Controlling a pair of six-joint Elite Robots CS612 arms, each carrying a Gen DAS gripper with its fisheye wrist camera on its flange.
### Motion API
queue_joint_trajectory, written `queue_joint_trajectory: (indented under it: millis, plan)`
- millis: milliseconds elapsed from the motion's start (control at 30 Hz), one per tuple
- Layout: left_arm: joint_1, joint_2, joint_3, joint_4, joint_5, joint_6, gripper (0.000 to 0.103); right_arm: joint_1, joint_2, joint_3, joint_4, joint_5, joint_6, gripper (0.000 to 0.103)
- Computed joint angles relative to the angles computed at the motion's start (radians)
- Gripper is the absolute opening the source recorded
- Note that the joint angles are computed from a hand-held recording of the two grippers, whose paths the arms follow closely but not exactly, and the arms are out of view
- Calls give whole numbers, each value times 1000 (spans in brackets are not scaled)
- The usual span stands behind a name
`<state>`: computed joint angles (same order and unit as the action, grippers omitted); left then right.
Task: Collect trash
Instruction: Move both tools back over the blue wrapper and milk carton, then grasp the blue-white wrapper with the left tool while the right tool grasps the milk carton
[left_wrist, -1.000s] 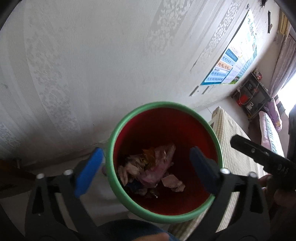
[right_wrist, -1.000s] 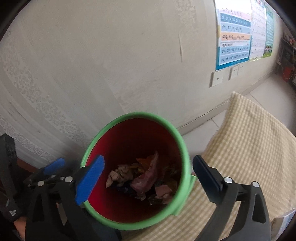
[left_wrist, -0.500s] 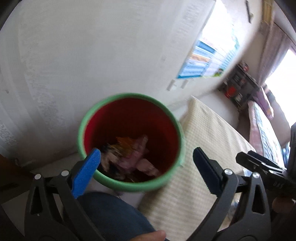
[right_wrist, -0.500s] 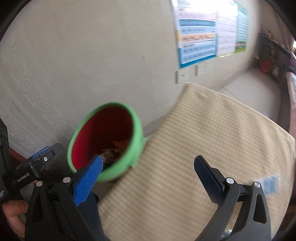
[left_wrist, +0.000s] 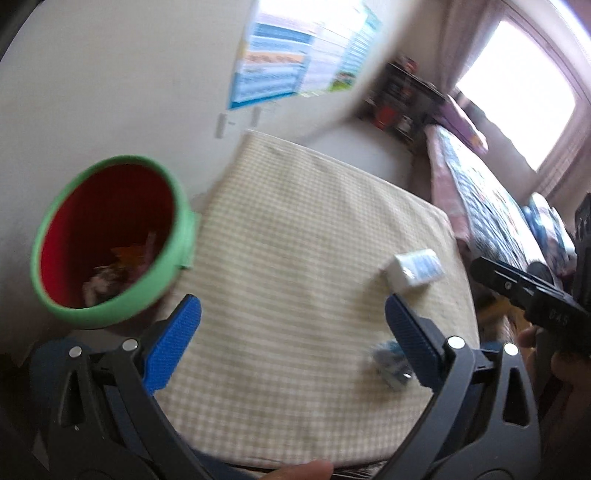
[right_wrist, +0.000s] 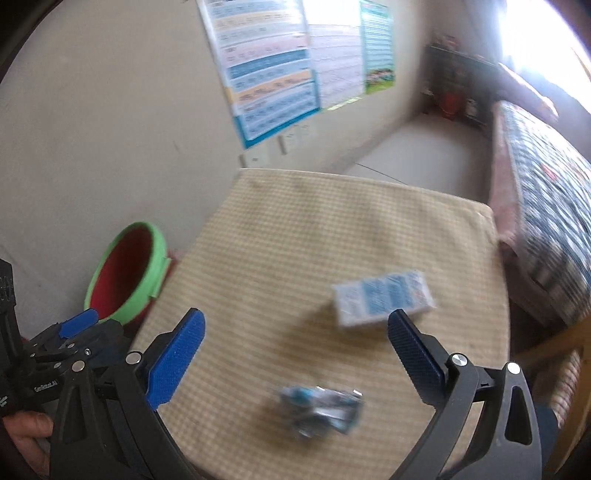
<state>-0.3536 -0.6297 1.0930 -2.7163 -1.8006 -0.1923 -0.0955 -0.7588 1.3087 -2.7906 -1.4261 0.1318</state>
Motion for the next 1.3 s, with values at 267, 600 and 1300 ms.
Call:
queue_joint_trajectory:
  millis: [267, 600, 1300]
  plan:
    - [-46, -3, 6, 90, -39, 167, 98, -42, -37, 93, -32, -18, 55, 96]
    - [-89, 20, -28, 233, -52, 283, 97, -66, -34, 115, -32, 2, 90, 96]
    - [-133, 121, -184, 500, -51, 511, 64, -104, 21, 65, 46, 32, 151, 96]
